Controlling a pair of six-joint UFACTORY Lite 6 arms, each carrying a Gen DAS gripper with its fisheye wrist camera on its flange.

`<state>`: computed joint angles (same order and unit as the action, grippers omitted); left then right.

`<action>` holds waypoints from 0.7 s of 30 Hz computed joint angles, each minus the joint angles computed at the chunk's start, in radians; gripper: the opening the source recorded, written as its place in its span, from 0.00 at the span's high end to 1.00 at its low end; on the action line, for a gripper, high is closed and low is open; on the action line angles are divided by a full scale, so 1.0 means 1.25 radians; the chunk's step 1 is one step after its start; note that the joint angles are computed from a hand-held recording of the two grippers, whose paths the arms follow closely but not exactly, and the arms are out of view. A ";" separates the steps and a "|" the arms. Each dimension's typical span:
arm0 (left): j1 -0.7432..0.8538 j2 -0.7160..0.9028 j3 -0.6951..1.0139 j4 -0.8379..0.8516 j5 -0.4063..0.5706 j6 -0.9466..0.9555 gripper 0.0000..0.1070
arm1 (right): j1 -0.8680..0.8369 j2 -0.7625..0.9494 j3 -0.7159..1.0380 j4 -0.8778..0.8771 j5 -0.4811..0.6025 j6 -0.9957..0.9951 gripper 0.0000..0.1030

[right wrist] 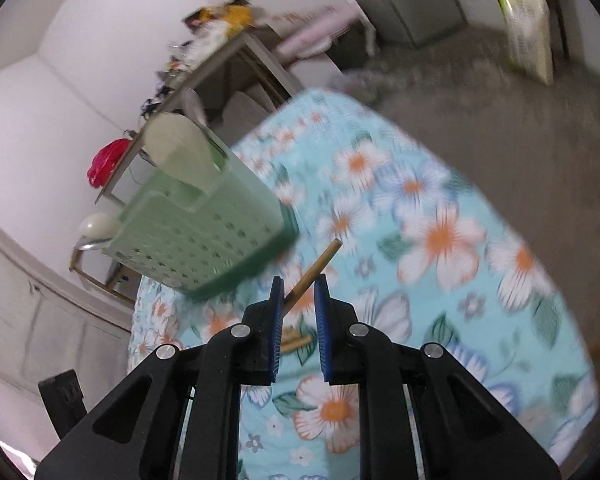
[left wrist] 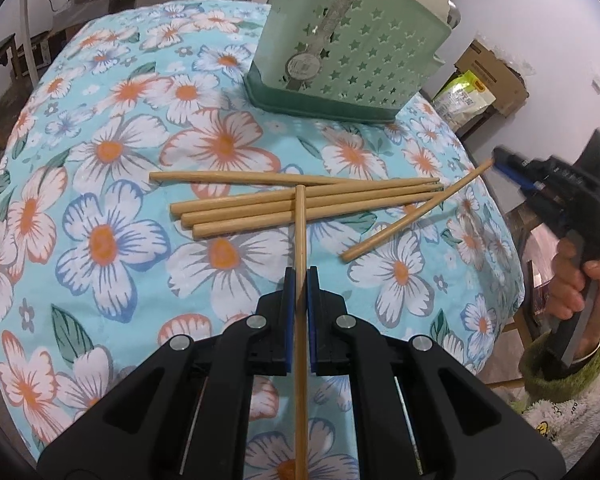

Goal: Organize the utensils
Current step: 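Hold the chopstick in the left gripper while the right gripper grasps another chopstick, then lift the chopstick into the holder and open the left gripper while the right holds its chopstick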

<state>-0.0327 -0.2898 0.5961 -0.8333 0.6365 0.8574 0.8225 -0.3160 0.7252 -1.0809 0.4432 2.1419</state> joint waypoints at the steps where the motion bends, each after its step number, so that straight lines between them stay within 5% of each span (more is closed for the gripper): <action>1: -0.002 0.006 0.007 0.006 0.003 -0.005 0.96 | 0.004 -0.010 0.006 0.007 0.016 -0.025 0.86; 7: -0.021 0.045 0.051 0.038 0.003 -0.017 0.86 | 0.030 -0.024 0.067 0.037 0.084 -0.141 0.88; 15: -0.137 0.146 0.168 0.252 -0.043 -0.148 0.86 | 0.136 0.023 0.149 -0.002 0.210 -0.175 0.88; 21: -0.191 0.150 0.164 0.337 -0.075 -0.209 0.94 | 0.145 0.026 0.148 -0.008 0.219 -0.162 0.88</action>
